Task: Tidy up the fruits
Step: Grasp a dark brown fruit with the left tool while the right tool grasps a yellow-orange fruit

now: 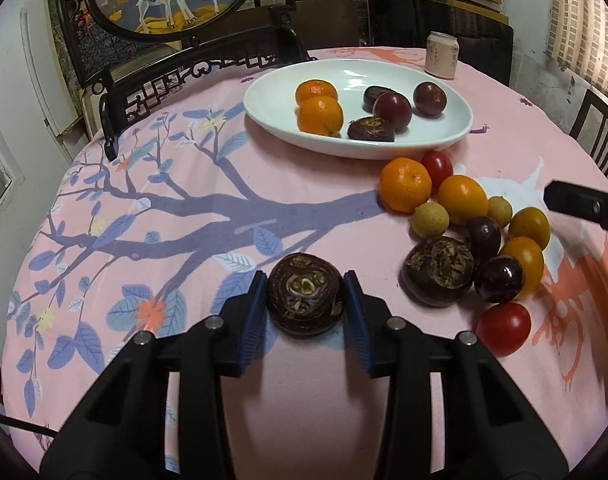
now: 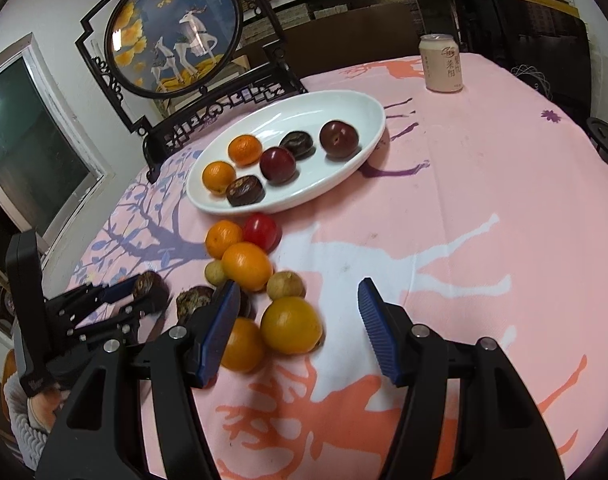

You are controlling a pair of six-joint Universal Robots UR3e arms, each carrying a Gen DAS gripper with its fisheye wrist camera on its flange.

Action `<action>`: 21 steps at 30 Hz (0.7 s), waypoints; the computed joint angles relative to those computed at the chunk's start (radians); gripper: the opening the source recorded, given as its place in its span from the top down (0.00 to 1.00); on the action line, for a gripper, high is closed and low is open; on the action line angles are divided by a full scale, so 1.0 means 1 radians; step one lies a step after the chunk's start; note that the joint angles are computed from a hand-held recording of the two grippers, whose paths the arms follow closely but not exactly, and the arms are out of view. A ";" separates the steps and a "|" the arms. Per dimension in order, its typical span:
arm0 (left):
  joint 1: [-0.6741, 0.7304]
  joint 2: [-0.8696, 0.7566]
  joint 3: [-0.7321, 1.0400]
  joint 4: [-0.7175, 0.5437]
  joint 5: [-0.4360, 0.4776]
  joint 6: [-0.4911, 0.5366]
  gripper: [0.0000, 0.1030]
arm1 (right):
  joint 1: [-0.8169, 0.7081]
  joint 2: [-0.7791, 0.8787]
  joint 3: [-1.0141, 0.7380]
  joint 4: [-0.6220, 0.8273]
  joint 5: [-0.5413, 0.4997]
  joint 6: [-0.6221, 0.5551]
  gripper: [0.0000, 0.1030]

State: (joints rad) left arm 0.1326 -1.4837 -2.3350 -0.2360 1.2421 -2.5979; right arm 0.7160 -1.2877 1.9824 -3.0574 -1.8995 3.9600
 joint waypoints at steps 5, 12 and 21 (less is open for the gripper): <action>0.025 0.003 0.016 -0.035 -0.020 -0.010 0.61 | -0.007 -0.003 0.021 -0.013 0.035 0.014 0.40; 0.019 0.010 0.005 -0.017 -0.015 -0.005 0.61 | -0.017 0.013 0.011 0.000 0.050 0.015 0.42; 0.017 0.035 -0.023 0.027 -0.029 0.000 0.59 | -0.050 0.036 0.021 -0.041 0.135 0.007 0.64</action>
